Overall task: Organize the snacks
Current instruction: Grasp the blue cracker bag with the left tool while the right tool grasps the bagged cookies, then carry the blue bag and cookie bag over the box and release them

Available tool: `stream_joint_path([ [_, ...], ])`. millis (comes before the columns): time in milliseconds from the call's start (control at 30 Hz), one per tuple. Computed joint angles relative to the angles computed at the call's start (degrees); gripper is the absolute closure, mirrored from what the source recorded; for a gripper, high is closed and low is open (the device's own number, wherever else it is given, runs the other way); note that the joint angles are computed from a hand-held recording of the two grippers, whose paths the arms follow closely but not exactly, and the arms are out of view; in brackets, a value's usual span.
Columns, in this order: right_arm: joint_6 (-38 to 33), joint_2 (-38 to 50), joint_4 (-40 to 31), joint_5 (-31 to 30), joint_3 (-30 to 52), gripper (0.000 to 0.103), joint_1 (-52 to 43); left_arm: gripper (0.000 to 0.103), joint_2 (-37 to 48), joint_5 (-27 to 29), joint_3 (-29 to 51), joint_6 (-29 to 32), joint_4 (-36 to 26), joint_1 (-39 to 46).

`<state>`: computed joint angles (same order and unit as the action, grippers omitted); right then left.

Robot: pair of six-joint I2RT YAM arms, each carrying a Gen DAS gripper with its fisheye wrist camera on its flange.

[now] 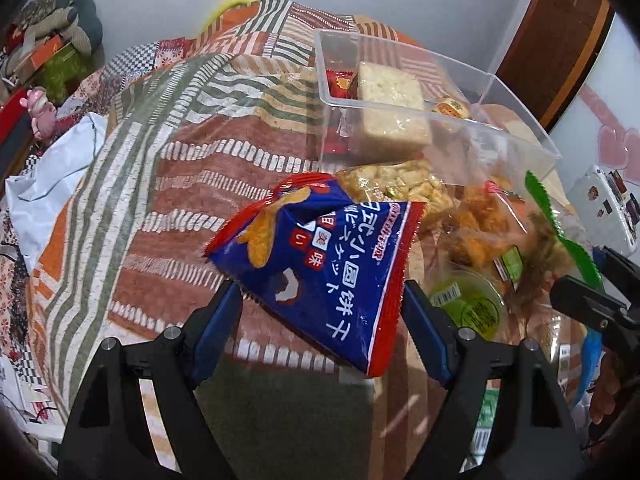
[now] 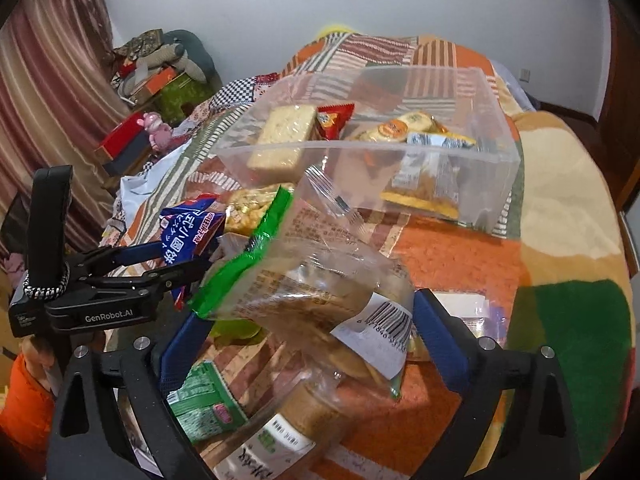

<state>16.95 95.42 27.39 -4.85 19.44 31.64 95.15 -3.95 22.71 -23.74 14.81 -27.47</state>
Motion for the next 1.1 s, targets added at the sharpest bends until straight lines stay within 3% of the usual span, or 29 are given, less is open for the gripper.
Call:
stream_joint_path([
  [200, 0.6, 2.3, 1.7, 0.1, 0.1, 0.008, -0.5, 0.022, 5.8, -1.8, 2.4, 0.7, 3.0, -0.1],
  [400, -1.0, 1.6, 2.0, 1.0, -0.8, 0.033, -1.2, 0.026, 7.5, -3.5, 2.3, 1.5, 6.1, -0.7],
  [567, -1.9, 0.4, 2.8, -1.2, -1.9, 0.04, -3.5, 0.033, 6.6, -3.7, 0.7, 2.0, 7.8, -0.8],
  [800, -2.9, -5.8, 0.7, -1.4, -3.8, 0.043, -4.8, 0.035, 0.8, -5.8, -2.2, 0.7, 5.8, -3.2],
  [1100, -3.8, -16.5, -4.4, -2.0, -4.5, 0.043, -7.9, 0.035, -13.5, -8.9, -1.9, 0.9, -3.1, -5.4],
])
